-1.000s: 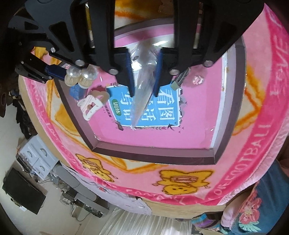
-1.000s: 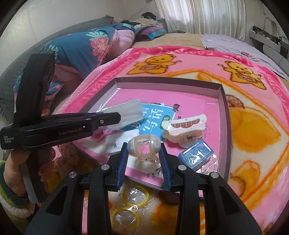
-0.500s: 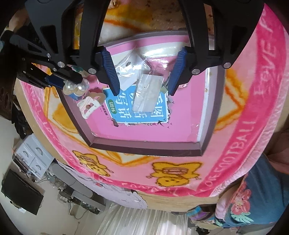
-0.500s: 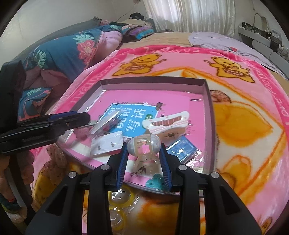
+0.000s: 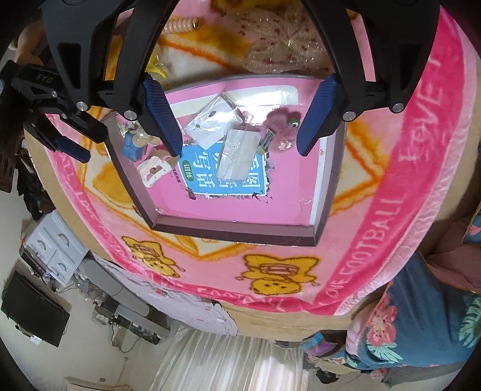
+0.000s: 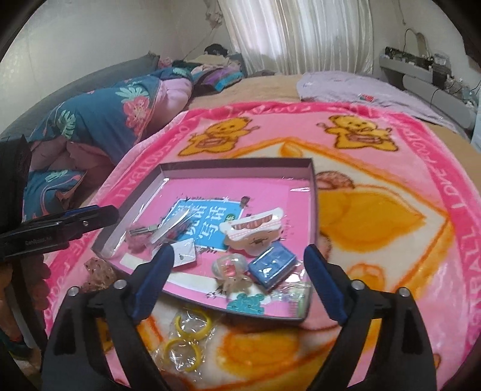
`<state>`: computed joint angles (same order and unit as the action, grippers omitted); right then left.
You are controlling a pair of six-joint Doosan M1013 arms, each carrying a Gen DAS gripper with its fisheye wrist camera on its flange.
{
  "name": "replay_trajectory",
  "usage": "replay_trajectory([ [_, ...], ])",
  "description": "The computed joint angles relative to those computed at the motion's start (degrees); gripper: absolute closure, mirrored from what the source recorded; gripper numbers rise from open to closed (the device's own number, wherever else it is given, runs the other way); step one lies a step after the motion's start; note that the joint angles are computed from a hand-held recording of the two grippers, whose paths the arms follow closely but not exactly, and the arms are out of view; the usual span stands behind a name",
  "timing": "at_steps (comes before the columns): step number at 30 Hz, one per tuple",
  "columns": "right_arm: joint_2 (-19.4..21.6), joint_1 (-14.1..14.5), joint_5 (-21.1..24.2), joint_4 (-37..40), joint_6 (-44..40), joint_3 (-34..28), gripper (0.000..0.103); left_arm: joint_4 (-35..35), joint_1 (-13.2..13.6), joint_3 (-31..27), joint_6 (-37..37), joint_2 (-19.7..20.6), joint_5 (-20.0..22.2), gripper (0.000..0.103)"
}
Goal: Organize jewelry
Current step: 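Lower the pearl ring into the tray and open the right gripper, then withdraw both grippers from the tray back over the blanket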
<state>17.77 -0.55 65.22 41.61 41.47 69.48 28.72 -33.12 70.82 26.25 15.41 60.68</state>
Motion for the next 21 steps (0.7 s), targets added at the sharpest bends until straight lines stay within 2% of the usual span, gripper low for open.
replay_trajectory([
  [4,-1.1,-1.1,-1.2,1.7,-1.1,1.1,0.007,1.2,-0.6,0.3,-1.8,-0.8,0.5,0.024],
  [6,-1.6,-1.6,-1.3,2.6,-1.2,1.5,0.007,2.0,-1.1,0.5,-2.5,-1.2,0.9,0.017],
  [10,-2.8,-2.7,-1.7,4.2,-1.5,2.5,0.007,4.0,-2.2,0.4,-3.9,-1.9,1.6,0.015],
  [12,-3.5,-3.2,-1.7,5.1,-1.6,2.9,0.007,4.8,-2.7,0.4,-4.3,-2.2,1.7,0.010],
  [21,-6.8,-5.0,-2.2,9.4,-4.8,5.7,0.005,8.4,-5.3,1.2,-5.9,-3.9,2.2,0.010],
])
